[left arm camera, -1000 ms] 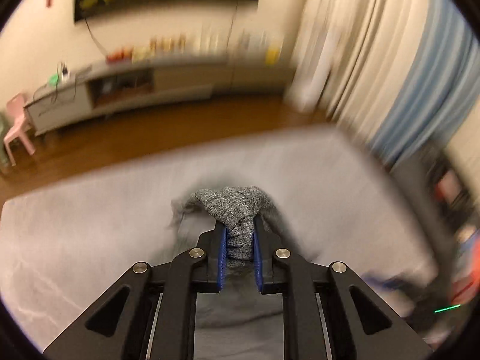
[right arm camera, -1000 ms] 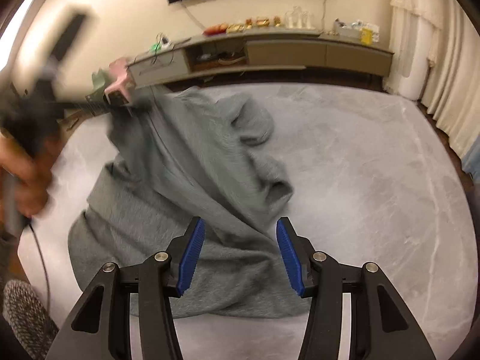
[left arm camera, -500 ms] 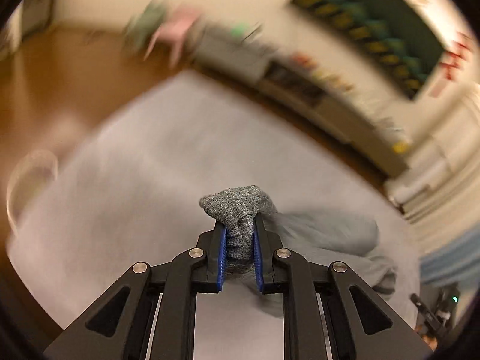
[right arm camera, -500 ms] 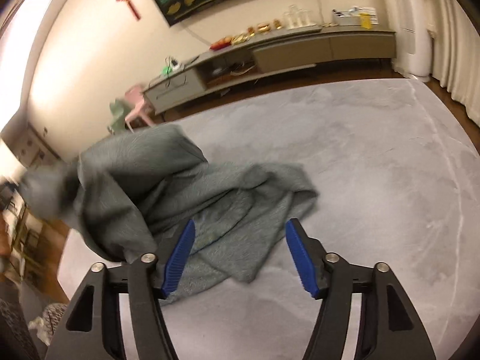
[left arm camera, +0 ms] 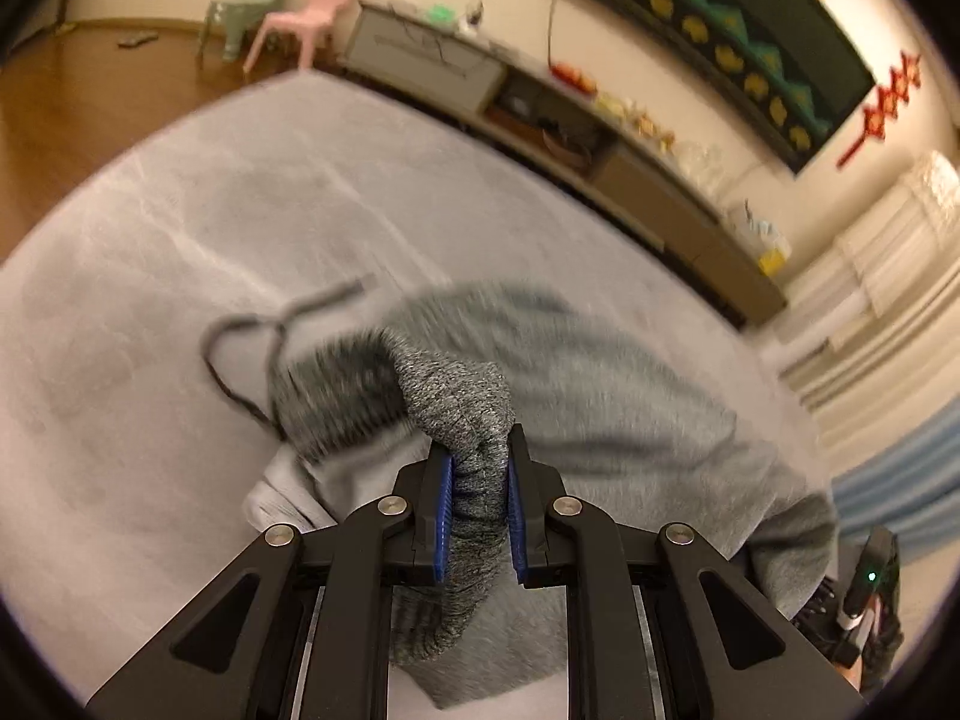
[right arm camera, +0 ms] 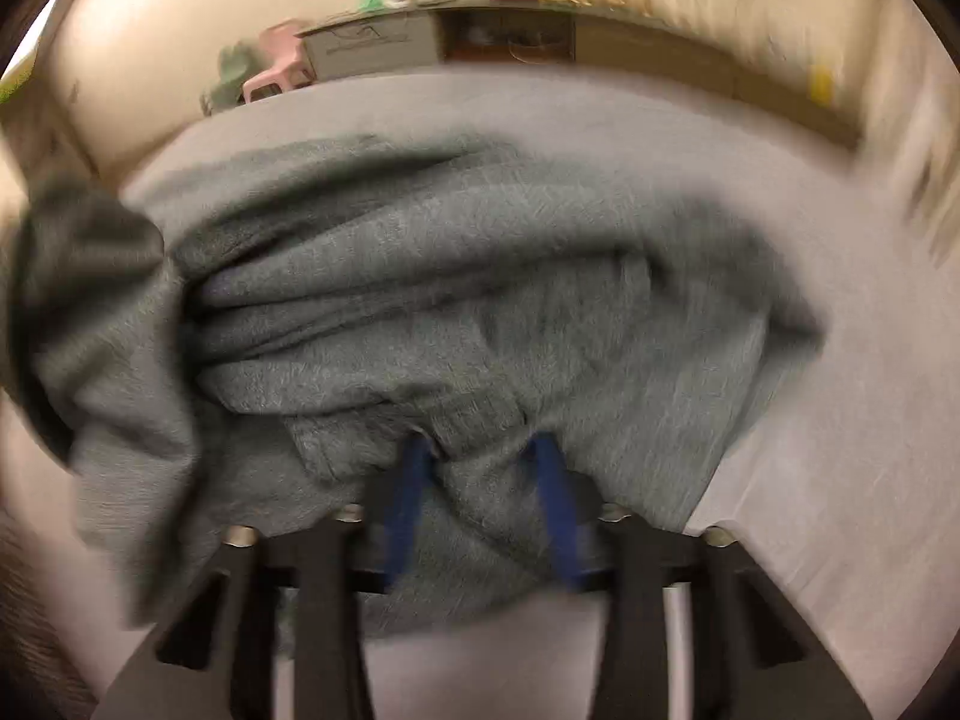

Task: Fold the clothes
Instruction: 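Lift and shake the sweatpants with the left gripper to spread them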

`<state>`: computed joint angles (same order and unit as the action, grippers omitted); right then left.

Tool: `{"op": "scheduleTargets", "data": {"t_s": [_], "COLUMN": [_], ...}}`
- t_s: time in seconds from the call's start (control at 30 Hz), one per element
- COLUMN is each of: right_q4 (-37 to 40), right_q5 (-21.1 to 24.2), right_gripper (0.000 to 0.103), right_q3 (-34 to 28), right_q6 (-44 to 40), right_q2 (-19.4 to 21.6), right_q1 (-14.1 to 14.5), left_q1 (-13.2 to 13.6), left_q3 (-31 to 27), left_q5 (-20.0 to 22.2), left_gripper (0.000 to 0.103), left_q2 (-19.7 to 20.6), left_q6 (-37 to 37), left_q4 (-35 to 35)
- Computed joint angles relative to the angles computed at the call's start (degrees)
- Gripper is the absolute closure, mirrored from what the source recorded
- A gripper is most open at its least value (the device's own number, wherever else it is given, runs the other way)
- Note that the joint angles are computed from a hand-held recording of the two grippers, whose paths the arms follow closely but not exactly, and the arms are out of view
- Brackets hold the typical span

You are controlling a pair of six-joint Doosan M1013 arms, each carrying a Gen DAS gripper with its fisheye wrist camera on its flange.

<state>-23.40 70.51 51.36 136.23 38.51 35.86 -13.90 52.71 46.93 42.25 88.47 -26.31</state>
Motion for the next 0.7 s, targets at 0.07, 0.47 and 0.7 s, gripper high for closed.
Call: {"op": "scheduleTargets", "data": {"t_s": [0.07,0.47,0.7], "right_q4": [-7.2,-4.0,-3.4], "right_q5": [0.6,-10.6,-14.1], "right_gripper": [0.091,0.093,0.035], "right_q3": [1.4,25.5,25.0], "right_q6": [5.0,41.1,36.9], "right_q2": [-2.2,-20.1,-19.5], "right_q1": [0.4,-5.7,-4.9], "left_q1": [1.0,-1.3,-2.7], "left_q3": [1.7,-0.9,2.4], "left_q5": [-4.1,3.1,0.6], "left_gripper": [0.088,0.085,0.066], "left_q2": [-1.4,0.3,-3.0], "left_q6": [0.6,-5.2,-0.8], "left_q4": [-2.2,10.7,16.8]}}
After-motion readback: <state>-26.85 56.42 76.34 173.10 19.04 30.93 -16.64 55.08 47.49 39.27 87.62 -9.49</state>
